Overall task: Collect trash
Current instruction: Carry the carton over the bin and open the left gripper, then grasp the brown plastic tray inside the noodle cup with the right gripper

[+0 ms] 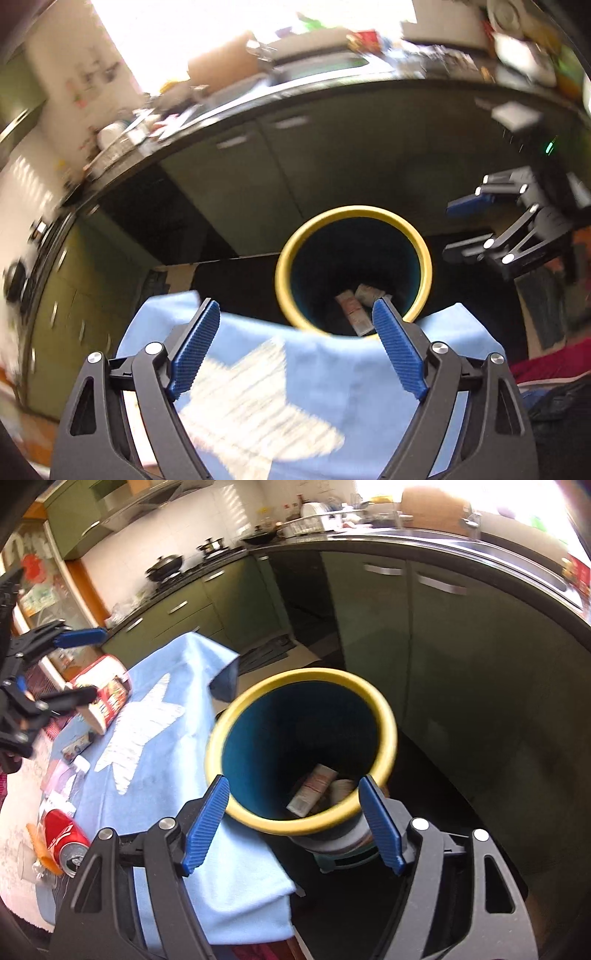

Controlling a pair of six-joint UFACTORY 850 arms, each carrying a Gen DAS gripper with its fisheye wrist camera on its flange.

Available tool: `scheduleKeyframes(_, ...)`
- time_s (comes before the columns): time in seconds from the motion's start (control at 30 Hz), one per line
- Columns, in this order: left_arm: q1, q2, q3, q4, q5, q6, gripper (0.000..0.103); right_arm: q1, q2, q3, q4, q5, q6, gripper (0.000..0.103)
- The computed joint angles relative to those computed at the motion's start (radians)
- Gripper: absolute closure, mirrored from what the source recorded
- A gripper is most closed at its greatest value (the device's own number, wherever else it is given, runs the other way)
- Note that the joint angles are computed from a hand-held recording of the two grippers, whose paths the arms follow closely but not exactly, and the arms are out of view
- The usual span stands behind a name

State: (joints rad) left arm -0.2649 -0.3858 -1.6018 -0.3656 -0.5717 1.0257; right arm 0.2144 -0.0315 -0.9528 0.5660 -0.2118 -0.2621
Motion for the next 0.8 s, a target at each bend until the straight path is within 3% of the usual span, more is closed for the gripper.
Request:
scheduleKeyframes(0.13, 0.114, 0.118, 0.119, -0.150, 0.037, 0.042, 0.016, 0.053, -0.045, -0.062, -0.008, -0.022, -0.033, 0.034)
scheduleKeyframes(0.33, 0.299, 0.248, 0.286, -0.301, 0.156, 0.074, 0.012, 0.149, -0.128, -0.189, -0.009, -0.044, -0.096, 0.034)
scheduleKeyframes(0.43, 0.387, 0.285, 0.357, -0.378, 0.207, 0.092, 0.012, 0.208, -0.175, -0.262, 0.011, -0.049, -0.152, 0.040)
scheduleKeyframes(0.53, 0.441, 0.309, 0.420, -0.463, 0.287, 0.148, 0.012, 0.263, -0.228, -0.343, 0.049, -0.071, -0.227, 0.046)
scheduleKeyframes(0.7, 0.524, 0.302, 0.473, -0.602, 0.340, 0.243, 0.012, 0.356, -0.347, -0.522, -0.011, -0.129, -0.265, 0.054)
scheduleKeyframes(0.8, 0.560, 0.285, 0.477, -0.671, 0.335, 0.298, 0.012, 0.397, -0.421, -0.627, -0.111, -0.160, -0.232, 0.061)
